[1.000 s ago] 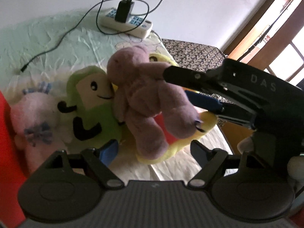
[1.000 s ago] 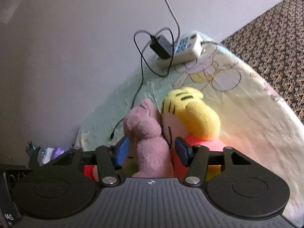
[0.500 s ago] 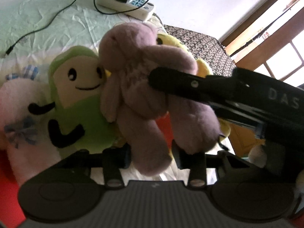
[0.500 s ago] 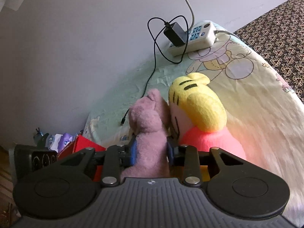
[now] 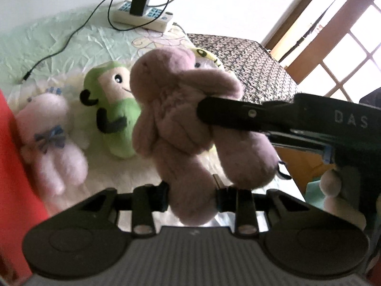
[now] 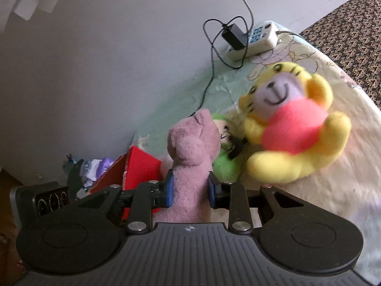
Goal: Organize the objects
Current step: 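Lift the teddy bear with the right tool and carry it to the box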
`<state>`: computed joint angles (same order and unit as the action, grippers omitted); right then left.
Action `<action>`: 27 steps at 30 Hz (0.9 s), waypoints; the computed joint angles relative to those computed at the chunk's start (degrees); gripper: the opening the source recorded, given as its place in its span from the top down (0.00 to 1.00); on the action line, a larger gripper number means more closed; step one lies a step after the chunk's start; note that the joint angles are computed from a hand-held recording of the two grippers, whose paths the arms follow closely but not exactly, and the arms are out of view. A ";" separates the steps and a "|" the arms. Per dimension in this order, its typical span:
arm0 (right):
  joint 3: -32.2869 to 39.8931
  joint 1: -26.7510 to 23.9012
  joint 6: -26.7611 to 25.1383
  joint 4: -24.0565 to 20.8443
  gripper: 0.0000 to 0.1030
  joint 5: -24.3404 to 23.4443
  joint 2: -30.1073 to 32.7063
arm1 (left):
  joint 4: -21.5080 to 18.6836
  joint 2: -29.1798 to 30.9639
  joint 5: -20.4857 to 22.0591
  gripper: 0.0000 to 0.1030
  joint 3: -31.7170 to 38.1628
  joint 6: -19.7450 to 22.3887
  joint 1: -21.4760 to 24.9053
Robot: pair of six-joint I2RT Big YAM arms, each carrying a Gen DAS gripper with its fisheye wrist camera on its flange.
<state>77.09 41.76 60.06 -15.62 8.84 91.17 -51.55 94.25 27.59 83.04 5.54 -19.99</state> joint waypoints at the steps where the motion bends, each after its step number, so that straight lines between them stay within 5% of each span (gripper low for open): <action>1: -0.19 0.35 -0.02 0.34 0.71 0.12 -0.18 | 0.24 -0.87 -0.30 0.69 -0.78 0.18 -0.04; 18: 3.94 4.09 -4.42 7.66 0.71 -1.56 1.21 | 5.09 -13.87 -4.32 0.69 -9.97 1.23 3.39; 27: 13.68 5.74 -8.06 5.44 0.71 -3.91 7.11 | 8.07 -19.49 -4.10 0.68 -13.25 1.80 8.01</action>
<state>90.77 47.50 52.01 -10.18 4.93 98.28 -43.48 74.76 23.49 69.79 7.35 -11.99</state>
